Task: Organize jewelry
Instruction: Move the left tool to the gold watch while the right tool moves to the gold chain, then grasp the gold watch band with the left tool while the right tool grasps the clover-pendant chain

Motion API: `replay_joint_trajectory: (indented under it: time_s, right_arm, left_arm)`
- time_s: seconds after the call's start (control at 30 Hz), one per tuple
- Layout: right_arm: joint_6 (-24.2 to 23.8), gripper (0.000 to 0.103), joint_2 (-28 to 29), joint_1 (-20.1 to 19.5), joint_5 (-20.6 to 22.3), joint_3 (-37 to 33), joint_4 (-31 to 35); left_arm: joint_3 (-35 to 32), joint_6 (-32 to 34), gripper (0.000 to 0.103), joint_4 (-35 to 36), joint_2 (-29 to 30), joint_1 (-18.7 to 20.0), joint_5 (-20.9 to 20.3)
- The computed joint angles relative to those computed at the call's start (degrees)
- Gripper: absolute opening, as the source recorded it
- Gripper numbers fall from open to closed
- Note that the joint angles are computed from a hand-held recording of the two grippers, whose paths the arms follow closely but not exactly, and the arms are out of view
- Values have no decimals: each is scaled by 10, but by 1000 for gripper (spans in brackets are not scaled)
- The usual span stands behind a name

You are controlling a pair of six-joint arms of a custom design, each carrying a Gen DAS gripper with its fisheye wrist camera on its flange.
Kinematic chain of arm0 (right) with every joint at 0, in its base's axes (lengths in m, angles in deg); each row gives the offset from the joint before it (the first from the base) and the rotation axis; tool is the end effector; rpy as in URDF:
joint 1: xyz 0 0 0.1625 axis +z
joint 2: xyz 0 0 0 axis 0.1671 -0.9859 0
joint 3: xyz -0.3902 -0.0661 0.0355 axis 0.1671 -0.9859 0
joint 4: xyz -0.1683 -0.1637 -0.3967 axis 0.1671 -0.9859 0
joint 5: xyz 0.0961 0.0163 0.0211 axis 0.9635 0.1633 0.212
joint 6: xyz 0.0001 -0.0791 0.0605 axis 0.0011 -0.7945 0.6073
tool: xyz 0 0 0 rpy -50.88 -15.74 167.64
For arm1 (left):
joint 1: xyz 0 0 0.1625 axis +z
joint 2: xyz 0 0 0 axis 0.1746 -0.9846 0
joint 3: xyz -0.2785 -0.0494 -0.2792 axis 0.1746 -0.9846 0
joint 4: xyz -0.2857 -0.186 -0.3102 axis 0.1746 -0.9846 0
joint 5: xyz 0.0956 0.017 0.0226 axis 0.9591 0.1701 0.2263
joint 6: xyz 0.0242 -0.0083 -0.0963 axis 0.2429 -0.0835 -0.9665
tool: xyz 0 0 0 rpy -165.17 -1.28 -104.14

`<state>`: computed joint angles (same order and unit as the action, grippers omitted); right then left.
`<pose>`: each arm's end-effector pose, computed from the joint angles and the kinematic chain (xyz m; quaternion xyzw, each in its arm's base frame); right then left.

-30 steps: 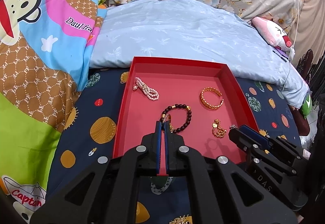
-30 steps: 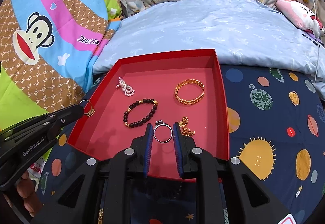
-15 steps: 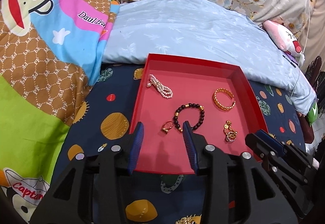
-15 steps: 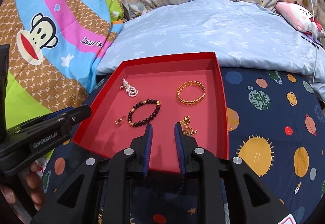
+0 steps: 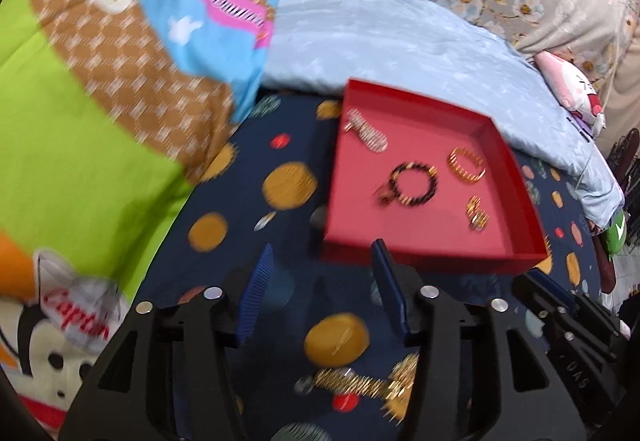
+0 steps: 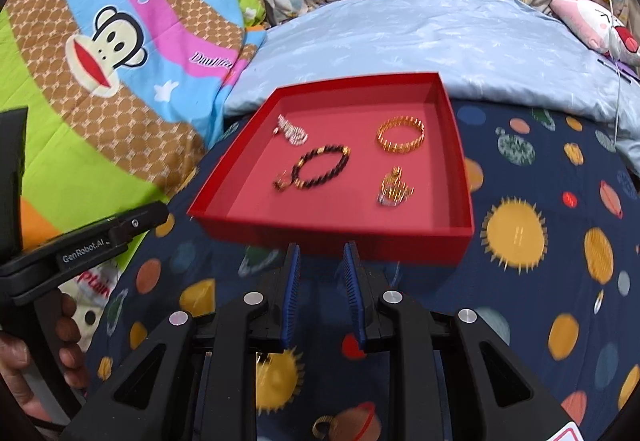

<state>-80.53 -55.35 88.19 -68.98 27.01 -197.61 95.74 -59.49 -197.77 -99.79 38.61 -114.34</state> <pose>0.1962 -0.6695 0.2272 0.2329 -0.9180 0.2602 0.1882 -0.2776 -0.6460 0.1651 0.0012 0.8707 -0.3572 0.3380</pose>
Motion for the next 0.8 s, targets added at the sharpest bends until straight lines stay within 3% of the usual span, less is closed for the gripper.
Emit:
replay_joint_trajectory:
  time_s: [0.23,0.33,0.5,0.8]
  right_arm:
    - [5,22,-31,-2,-4,50,0]
    - [8,22,-41,-4,-4,66,0]
    - [10,22,-52,-6,-6,79,2]
    - [8,22,-58,-9,-4,86,7]
  left_arm:
    - [51,-96,53,61,-36,-1,-32]
    - [51,-122,59,86,-26,-5,-45]
    - [35,-155,60,132,0,-7,-62]
    - [50,-158,61,171,-2,-9,-32]
